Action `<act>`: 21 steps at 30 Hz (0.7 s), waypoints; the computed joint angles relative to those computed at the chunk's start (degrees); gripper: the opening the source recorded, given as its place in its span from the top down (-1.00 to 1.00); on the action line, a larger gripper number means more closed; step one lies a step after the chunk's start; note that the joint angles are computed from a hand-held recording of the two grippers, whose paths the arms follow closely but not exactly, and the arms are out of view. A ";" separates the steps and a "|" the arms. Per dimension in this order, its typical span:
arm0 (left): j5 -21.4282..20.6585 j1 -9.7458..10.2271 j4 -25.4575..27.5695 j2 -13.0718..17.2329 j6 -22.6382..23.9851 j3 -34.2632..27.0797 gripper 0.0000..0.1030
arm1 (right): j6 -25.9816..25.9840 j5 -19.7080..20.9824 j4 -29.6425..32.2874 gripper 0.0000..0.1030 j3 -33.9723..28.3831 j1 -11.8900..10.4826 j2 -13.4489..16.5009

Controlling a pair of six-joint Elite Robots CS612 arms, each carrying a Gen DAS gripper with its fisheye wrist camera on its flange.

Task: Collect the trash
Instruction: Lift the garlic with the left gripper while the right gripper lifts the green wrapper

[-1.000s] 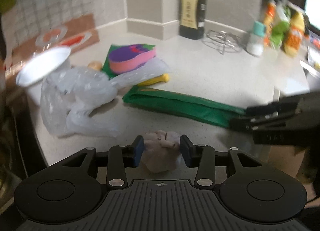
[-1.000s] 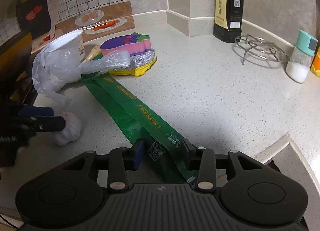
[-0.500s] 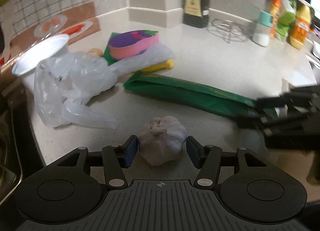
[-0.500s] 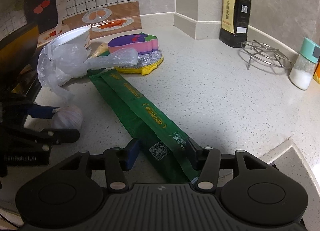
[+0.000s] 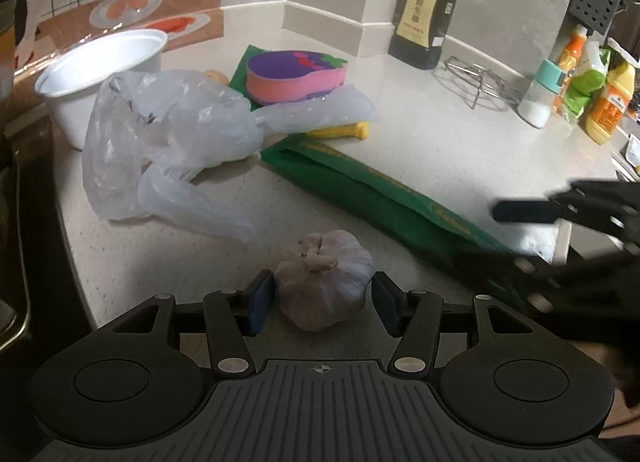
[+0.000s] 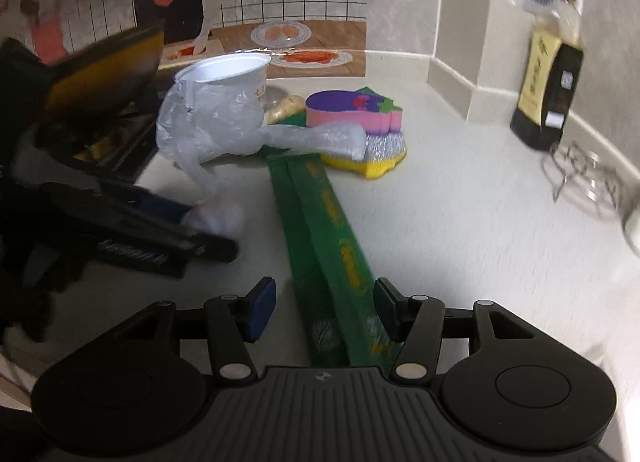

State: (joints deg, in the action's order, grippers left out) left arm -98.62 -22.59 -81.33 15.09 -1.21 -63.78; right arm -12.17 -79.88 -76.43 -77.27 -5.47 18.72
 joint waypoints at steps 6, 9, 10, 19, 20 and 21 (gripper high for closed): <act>0.73 -0.06 1.84 0.34 -1.47 -1.50 -0.15 | 2.45 -0.02 -1.61 -0.06 6.13 0.30 -1.84; 0.41 -0.16 2.71 0.43 -1.92 -2.02 -0.15 | 3.00 0.21 -1.28 -0.09 7.15 0.44 -2.13; 0.72 -0.28 2.82 0.50 -1.92 -2.24 -0.15 | 2.66 0.23 -1.06 -0.09 7.15 0.53 -2.15; 1.12 -0.33 1.62 1.36 -4.75 -3.39 -0.14 | 0.82 1.56 1.90 0.43 6.71 0.99 -2.72; 0.91 -0.27 1.66 1.35 -4.68 -3.40 -0.14 | 1.59 1.58 2.17 0.44 6.70 0.93 -2.82; 0.76 -0.23 1.72 1.34 -4.68 -3.41 -0.14 | 2.75 1.91 2.45 0.47 6.66 0.77 -2.89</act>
State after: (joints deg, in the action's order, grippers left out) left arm -97.86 -22.83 -79.61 16.42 -5.89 -67.19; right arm -9.42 -77.96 -73.98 -70.61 -4.70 15.83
